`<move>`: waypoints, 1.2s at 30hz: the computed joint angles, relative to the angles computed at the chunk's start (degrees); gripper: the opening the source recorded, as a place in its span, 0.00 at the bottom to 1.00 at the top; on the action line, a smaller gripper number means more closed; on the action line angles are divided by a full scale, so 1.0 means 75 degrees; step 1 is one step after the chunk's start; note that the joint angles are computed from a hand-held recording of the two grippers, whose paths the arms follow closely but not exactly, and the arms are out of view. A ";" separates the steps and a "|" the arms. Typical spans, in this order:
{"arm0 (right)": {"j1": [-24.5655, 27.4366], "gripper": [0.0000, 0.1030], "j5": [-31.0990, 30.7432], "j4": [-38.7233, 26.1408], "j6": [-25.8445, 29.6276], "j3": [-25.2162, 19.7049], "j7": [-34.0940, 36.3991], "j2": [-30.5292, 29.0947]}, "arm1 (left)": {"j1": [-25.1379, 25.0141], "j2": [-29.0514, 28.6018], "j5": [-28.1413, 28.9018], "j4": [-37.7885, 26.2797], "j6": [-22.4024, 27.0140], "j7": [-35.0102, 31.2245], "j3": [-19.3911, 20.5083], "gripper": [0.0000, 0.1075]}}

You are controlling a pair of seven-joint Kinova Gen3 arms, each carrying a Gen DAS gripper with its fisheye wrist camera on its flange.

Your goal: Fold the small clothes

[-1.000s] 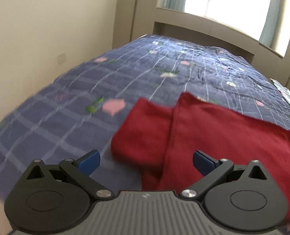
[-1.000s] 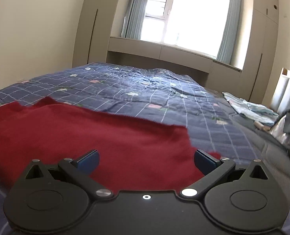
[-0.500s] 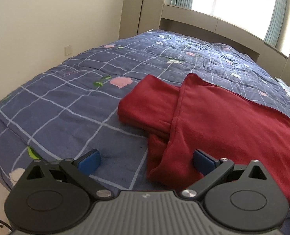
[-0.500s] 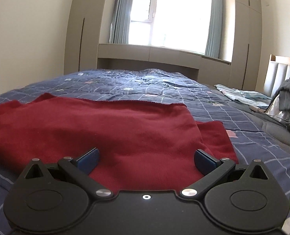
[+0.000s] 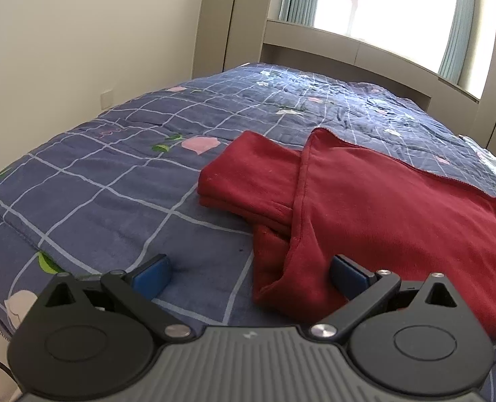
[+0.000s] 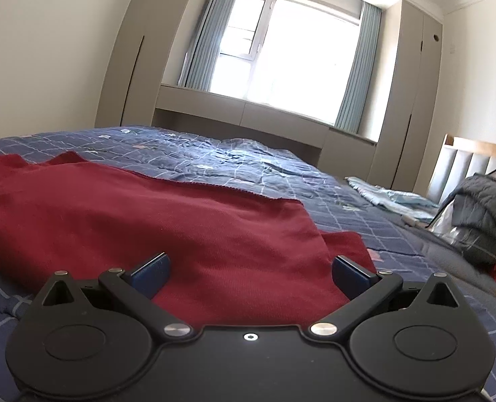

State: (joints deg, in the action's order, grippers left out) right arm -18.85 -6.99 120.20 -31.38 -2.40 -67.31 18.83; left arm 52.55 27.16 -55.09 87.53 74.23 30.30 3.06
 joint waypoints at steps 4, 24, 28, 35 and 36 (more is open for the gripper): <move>-0.0112 0.99 -0.0183 0.0064 -0.0160 0.0062 0.0180 0.0017 | 0.0024 0.0005 -0.0056 0.0040 -0.0008 0.0033 -0.0004 0.96; -0.0019 1.00 0.0062 -0.0771 0.1569 -0.0217 -0.0953 -0.0556 | 0.0026 0.0016 -0.0187 0.0134 -0.0019 0.0068 0.0028 0.96; -0.1026 1.00 -0.0202 -0.2107 0.2812 0.0625 -0.0016 -0.0008 | 0.0029 0.0007 -0.0222 0.0181 -0.0056 0.0054 0.0019 0.96; -0.2729 0.99 0.0279 -0.4395 0.4986 0.2496 -0.0077 0.1339 | 0.0045 0.0072 -0.0248 0.0146 0.0002 0.0010 0.0015 0.96; -0.2633 0.99 0.0328 -0.4585 0.5297 0.2365 0.0024 0.1441 | 0.0056 0.0081 -0.0262 0.0151 0.0003 0.0015 0.0009 0.96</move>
State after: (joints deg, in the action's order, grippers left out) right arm -38.60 -4.53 85.81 8.35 15.34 -67.13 29.63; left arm 52.96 27.76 -57.06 88.66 74.25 30.41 3.12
